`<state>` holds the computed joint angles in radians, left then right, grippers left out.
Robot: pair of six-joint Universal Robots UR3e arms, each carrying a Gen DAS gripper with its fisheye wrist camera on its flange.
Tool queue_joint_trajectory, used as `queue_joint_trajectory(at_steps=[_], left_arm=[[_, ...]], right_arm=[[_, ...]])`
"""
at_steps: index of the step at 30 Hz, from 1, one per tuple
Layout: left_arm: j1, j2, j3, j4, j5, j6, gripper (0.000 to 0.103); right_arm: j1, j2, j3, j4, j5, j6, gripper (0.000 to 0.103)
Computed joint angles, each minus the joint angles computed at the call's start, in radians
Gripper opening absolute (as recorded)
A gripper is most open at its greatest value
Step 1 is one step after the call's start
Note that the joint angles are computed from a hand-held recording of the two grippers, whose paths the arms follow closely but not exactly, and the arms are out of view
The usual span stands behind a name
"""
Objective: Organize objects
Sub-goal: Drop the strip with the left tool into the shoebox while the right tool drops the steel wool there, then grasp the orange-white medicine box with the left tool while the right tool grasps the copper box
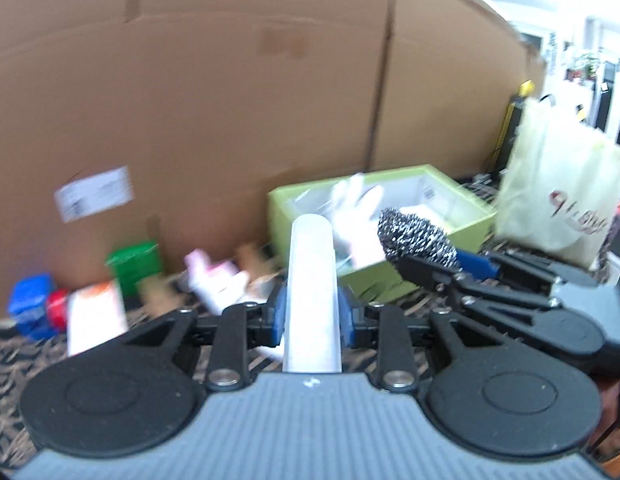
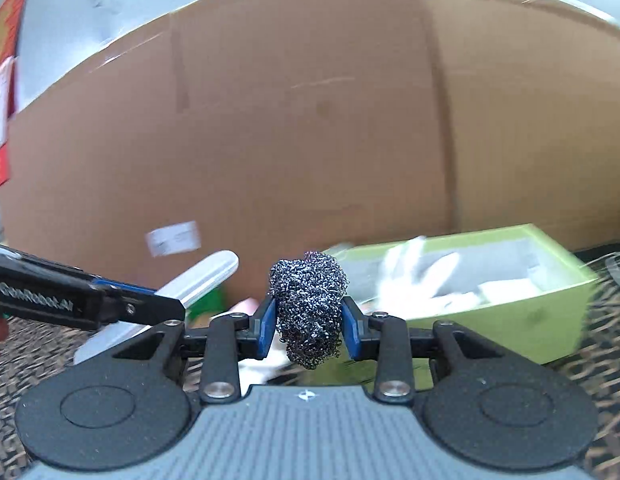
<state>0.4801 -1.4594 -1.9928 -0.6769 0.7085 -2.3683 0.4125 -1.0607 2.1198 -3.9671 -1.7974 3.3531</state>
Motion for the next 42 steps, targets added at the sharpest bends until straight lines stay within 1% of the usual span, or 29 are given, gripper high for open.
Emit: queue_joint_trajectory(at_steps=[5, 7, 9, 12, 16, 18, 19, 20, 21, 22, 23, 24, 25, 26, 28, 29, 32, 36, 39, 42], left_arm=[[-0.222, -0.178, 0.154, 0.183, 0.075, -0.248, 0.027], [-0.301, -0.268, 0.235, 0.236, 0.115, -0.324, 0.027], [-0.380, -0.359, 0.317, 0.305, 0.177, -0.387, 0.027], [-0.465, -0.483, 0.449, 0.349, 0.253, -0.454, 0.027], [-0.534, -0.620, 0.611, 0.354, 0.330, -0.508, 0.027], [-0.562, -0.687, 0.674, 0.383, 0.380, -0.519, 0.027], [-0.570, -0.713, 0.690, 0.407, 0.396, -0.522, 0.028], [-0.573, -0.737, 0.706, 0.427, 0.400, -0.524, 0.040], [-0.569, -0.748, 0.705, 0.447, 0.397, -0.527, 0.060], [-0.555, -0.741, 0.671, 0.491, 0.386, -0.537, 0.066], [-0.539, -0.731, 0.635, 0.538, 0.360, -0.545, 0.075], [-0.519, -0.710, 0.585, 0.583, 0.324, -0.545, 0.087], [-0.499, -0.682, 0.533, 0.615, 0.295, -0.544, 0.093], [-0.484, -0.656, 0.484, 0.651, 0.278, -0.549, 0.102], [-0.457, -0.606, 0.396, 0.705, 0.253, -0.553, 0.103], [-0.443, -0.578, 0.360, 0.700, 0.237, -0.540, 0.103], [-0.403, -0.486, 0.252, 0.644, 0.207, -0.504, 0.103], [-0.325, -0.331, 0.083, 0.566, 0.167, -0.444, 0.103], [-0.222, -0.198, -0.050, 0.495, 0.128, -0.378, 0.103], [-0.101, -0.079, -0.163, 0.403, 0.088, -0.295, 0.103]], right_arm=[[-0.095, -0.046, 0.058, -0.029, -0.046, -0.027, 0.038], [-0.146, -0.045, 0.058, -0.029, -0.034, -0.031, 0.038], [-0.180, -0.033, 0.050, -0.035, -0.035, -0.043, 0.038], [-0.236, -0.008, 0.024, -0.029, -0.012, -0.054, 0.039], [-0.299, 0.052, -0.030, -0.033, 0.032, -0.063, 0.039], [-0.320, 0.098, -0.086, -0.016, 0.048, -0.061, 0.043], [-0.338, 0.116, -0.079, -0.042, 0.064, -0.067, 0.045], [-0.347, 0.145, -0.106, -0.041, 0.071, -0.078, 0.057], [-0.358, 0.162, -0.123, -0.021, 0.088, -0.094, 0.063], [-0.365, 0.166, -0.132, 0.007, 0.093, -0.104, 0.066], [-0.369, 0.169, -0.128, 0.015, 0.084, -0.107, 0.066], [-0.372, 0.172, -0.107, -0.012, 0.071, -0.104, 0.066], [-0.376, 0.177, -0.080, -0.060, 0.064, -0.095, 0.070], [-0.377, 0.177, -0.045, -0.117, 0.055, -0.080, 0.077], [-0.373, 0.179, 0.013, -0.218, 0.031, -0.050, 0.083], [-0.368, 0.173, 0.042, -0.253, 0.022, -0.038, 0.084], [-0.347, 0.133, 0.120, -0.291, 0.026, -0.029, 0.087], [-0.271, 0.081, 0.189, -0.290, -0.009, -0.026, 0.088], [-0.214, 0.077, 0.206, -0.284, -0.025, -0.006, 0.093], [-0.136, 0.076, 0.213, -0.269, -0.049, 0.022, 0.093]])
